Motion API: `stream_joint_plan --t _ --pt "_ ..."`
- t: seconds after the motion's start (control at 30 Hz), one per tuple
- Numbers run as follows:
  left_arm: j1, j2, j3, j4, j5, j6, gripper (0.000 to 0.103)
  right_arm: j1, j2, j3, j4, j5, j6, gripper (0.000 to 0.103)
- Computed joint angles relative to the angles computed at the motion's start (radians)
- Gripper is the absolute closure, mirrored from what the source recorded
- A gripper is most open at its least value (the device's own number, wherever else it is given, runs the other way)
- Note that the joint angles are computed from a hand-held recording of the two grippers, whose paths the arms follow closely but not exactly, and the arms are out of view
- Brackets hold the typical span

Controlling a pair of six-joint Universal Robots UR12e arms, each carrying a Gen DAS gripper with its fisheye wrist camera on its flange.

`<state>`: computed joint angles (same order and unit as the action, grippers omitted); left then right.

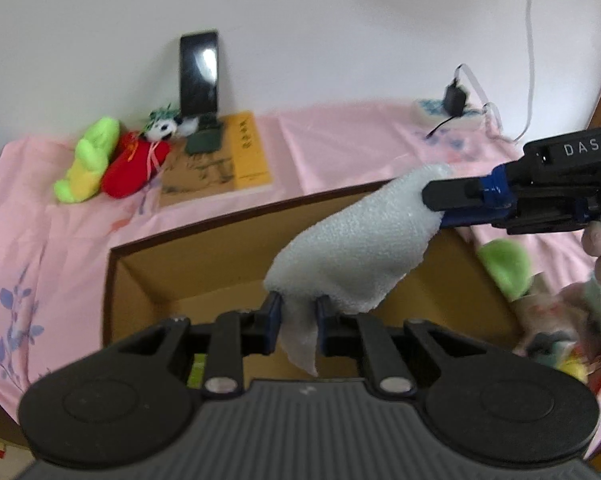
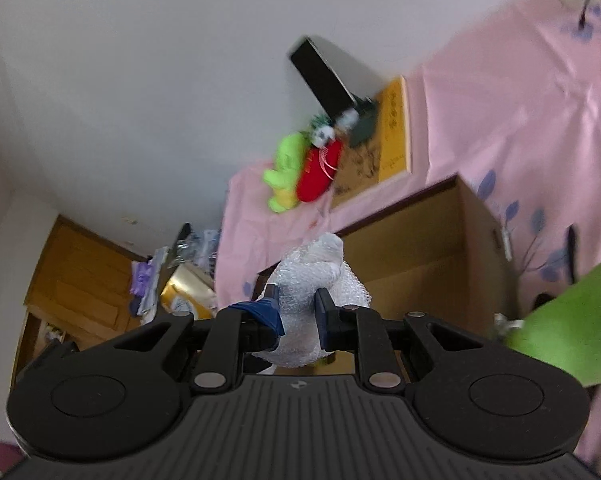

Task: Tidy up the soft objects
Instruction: 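Lift the white towel with the right gripper into the box, then release the white towel in the box and withdraw the right gripper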

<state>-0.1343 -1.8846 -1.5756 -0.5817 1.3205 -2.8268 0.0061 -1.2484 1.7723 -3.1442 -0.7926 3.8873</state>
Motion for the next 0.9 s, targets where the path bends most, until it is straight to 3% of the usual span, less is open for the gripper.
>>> stream_joint_plan --t 0.13,0.43,0.7,0.9 --pt "0.02 -0.05 0.048 -0.041 0.017 0.046 0.095 0.036 0.046 -0.051 0.063 -0.051 0.047 0.103" --pt "0.026 -0.141 0.14 -0.153 0.041 0.127 0.095 0.101 0.103 -0.136 0.258 -0.228 0.049 0.103" --pt "0.028 -0.174 0.177 -0.168 0.029 0.1 0.094 0.116 0.105 -0.162 0.408 -0.286 0.017 0.103" --pt "0.035 -0.149 0.155 -0.153 0.046 0.082 0.093 0.113 0.092 -0.16 0.428 -0.294 0.015 0.097"
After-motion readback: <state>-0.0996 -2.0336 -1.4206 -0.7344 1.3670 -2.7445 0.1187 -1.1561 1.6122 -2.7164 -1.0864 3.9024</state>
